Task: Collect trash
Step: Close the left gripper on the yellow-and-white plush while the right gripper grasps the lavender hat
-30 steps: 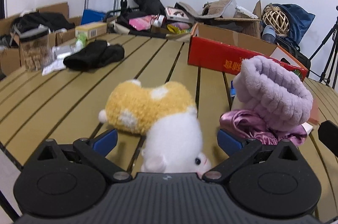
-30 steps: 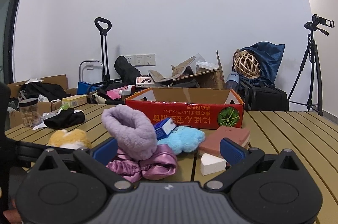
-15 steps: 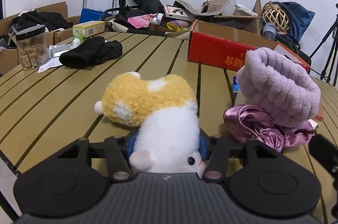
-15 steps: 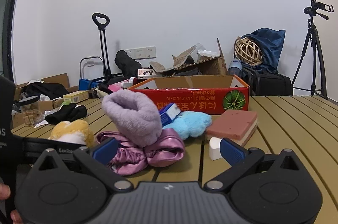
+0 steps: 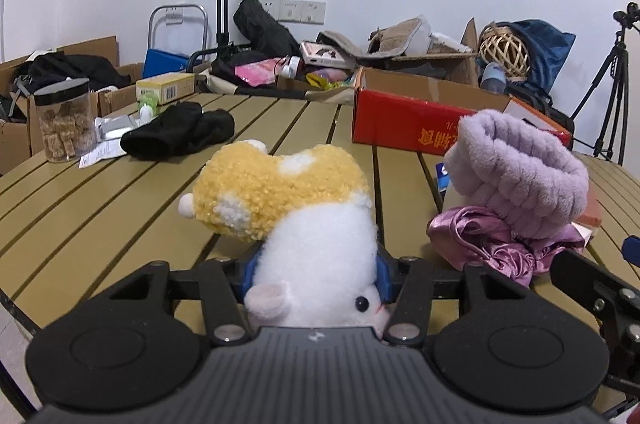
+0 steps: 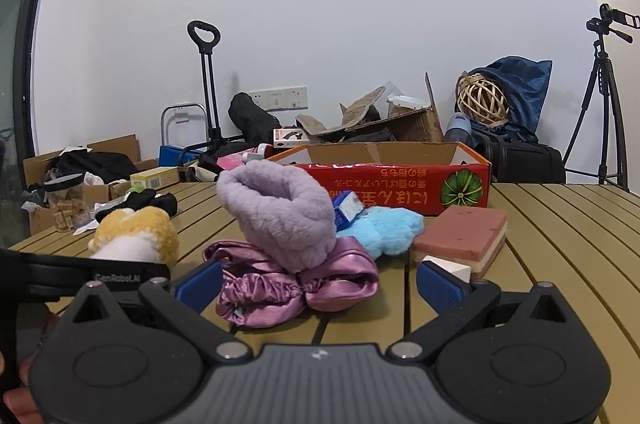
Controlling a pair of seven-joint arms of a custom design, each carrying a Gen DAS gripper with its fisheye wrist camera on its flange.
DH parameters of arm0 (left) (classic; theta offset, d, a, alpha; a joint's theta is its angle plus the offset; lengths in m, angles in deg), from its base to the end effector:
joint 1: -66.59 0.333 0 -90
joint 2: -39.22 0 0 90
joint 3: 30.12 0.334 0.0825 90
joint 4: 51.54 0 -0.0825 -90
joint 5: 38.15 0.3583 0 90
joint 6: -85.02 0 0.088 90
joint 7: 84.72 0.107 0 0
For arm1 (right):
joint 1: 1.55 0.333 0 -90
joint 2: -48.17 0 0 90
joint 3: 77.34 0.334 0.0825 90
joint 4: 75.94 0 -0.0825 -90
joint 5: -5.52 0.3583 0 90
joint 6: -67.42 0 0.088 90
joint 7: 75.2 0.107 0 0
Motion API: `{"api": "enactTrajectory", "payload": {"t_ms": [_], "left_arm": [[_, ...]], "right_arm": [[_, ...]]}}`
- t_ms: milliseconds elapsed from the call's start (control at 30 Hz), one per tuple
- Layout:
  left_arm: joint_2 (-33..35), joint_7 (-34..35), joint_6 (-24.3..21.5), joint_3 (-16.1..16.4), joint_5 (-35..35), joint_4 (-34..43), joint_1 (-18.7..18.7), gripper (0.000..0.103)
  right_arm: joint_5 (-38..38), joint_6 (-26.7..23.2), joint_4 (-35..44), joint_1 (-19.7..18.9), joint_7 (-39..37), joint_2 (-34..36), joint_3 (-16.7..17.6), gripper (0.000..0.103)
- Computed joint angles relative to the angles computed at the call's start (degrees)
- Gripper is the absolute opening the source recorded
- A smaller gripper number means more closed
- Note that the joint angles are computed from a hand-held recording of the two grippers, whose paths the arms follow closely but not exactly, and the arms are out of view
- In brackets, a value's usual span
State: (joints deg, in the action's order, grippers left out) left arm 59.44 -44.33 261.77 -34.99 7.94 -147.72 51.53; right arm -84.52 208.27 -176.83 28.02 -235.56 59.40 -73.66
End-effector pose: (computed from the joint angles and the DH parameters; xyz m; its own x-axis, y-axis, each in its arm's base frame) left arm 0.6185 -0.2769 0.5360 -0.2728 -0.9599 0.0644 -0.4772 0.0769 -0.8754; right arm 0.5343 0.3472 0.5341 -0.1676 -0.9811 -0.0964 -0.2808 0.1412 -0.9493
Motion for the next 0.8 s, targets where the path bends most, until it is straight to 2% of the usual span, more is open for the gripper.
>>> {"api": "enactTrajectory", "payload": {"t_ms": [100,233,367,467,600,800], "left_arm": [[-0.34,-1.55,2.20,1.83,2.11,-0.51,-0.82,0.054],[-0.90,-0.74,4.26,1.24,2.17,-1.55,0.27,0.054],[-1.24,-1.04,5.97,2.39,2.52,-2.12,0.02,0.054],[-1.48,0.17,6.29,1.17,1.28,-2.73,1.38,0.054],[-1.58,4.69,6.55,-3.24,-2.92,-3.59,5.36,0.054],[-1.78,6.44,7.17,-2.62,-5.28,-3.97,5.13,0.054]], "right_arm": [[-0.85,0.04,0.48,0.07,1.42,0.29,-0.10,0.103],[-2.20,0.12,1.60,0.21,3.30,0.85,-0.32,0.103],[-1.81,0.26,3.64,0.40,2.49,2.20,-0.62,0.103],[0.16,-0.19,5.91,0.81,-0.57,3.77,-1.04,0.103],[3.37,-0.73,8.93,1.56,-4.67,5.94,-1.93,0.103],[6.78,-0.85,12.14,2.60,-7.04,8.15,-3.71,0.103]]}}
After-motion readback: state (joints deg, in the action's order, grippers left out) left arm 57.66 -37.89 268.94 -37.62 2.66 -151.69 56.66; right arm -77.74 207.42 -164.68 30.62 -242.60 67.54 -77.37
